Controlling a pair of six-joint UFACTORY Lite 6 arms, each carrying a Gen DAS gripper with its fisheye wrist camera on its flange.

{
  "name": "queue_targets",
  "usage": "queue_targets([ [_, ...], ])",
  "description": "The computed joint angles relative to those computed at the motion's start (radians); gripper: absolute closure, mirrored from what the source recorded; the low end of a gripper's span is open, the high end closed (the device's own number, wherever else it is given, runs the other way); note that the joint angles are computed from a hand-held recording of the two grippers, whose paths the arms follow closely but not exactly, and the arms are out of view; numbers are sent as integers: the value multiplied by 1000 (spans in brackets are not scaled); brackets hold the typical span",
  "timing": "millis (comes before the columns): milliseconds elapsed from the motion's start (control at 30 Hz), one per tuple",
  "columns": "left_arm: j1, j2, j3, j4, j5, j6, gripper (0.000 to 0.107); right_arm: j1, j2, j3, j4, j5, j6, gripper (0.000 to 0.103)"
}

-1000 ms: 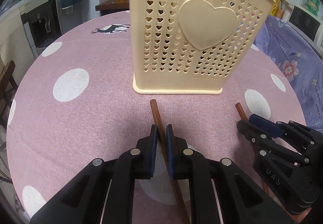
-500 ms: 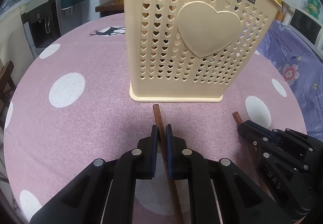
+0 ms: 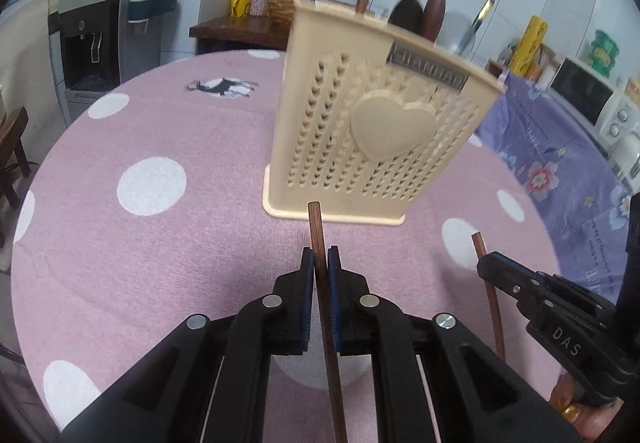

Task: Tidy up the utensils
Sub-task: 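Lift both brown chopsticks upright and carry them toward the beige holder, then lower both brown chopsticks into the beige holder with both grippers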

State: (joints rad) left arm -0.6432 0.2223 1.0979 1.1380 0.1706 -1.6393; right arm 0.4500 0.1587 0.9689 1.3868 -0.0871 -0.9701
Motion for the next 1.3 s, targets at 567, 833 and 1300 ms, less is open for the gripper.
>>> queue_targets([
  [567, -24, -381, -116, -71, 24, 117, 99, 60, -370, -29, 927, -49, -973, 95],
  [833, -50, -387, -95, 15, 54, 51, 99, 91, -374, 6, 928, -92, -991, 95],
  [1300, -14, -407, -70, -180, 12, 261, 99, 73, -398, 26, 1127, -86, -1204, 95],
])
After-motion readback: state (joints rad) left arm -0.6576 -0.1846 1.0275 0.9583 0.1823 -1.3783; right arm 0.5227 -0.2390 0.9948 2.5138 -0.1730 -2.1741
